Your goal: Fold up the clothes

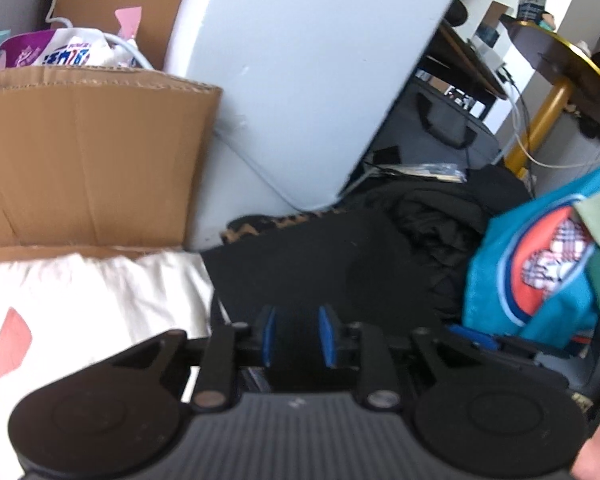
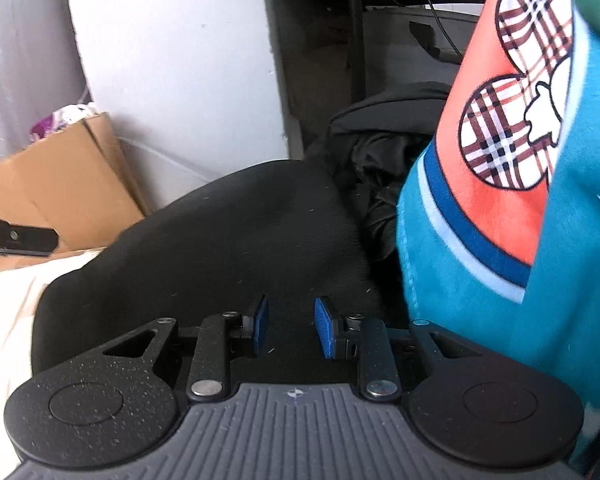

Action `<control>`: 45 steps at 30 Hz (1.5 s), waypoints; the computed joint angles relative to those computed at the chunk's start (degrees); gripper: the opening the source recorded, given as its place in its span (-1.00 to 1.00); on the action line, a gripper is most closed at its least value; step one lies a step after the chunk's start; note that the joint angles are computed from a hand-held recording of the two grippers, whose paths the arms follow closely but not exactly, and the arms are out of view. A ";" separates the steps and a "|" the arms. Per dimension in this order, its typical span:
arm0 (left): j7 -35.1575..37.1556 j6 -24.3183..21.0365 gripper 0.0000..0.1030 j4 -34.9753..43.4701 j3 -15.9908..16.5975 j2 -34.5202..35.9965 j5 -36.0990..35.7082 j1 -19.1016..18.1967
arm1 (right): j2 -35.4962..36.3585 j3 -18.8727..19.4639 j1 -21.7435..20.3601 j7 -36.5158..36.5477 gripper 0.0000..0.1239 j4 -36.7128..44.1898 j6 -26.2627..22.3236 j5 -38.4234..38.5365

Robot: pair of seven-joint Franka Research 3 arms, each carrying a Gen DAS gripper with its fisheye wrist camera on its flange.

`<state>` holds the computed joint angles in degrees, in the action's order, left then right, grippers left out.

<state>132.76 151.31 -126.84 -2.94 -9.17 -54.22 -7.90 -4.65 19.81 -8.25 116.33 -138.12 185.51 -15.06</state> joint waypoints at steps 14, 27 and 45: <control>3.63 3.50 -0.90 -4.92 -0.50 0.01 -4.88 -1.52 | -5.90 -6.59 9.75 -15.47 -0.41 -10.51 -0.99 13.54; 3.16 9.11 -0.95 -6.34 -0.93 0.00 -0.96 -2.91 | -12.41 -5.87 10.89 -17.86 -0.40 -17.81 -2.77 22.77; -7.77 6.92 -0.78 -7.66 0.90 -2.76 11.99 -2.32 | -20.79 -5.35 12.50 -9.35 -0.40 -22.12 -8.54 23.31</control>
<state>124.99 158.23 -134.50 -2.05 -11.94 -42.23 -10.21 -25.44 14.45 4.24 106.98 -160.23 176.96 8.25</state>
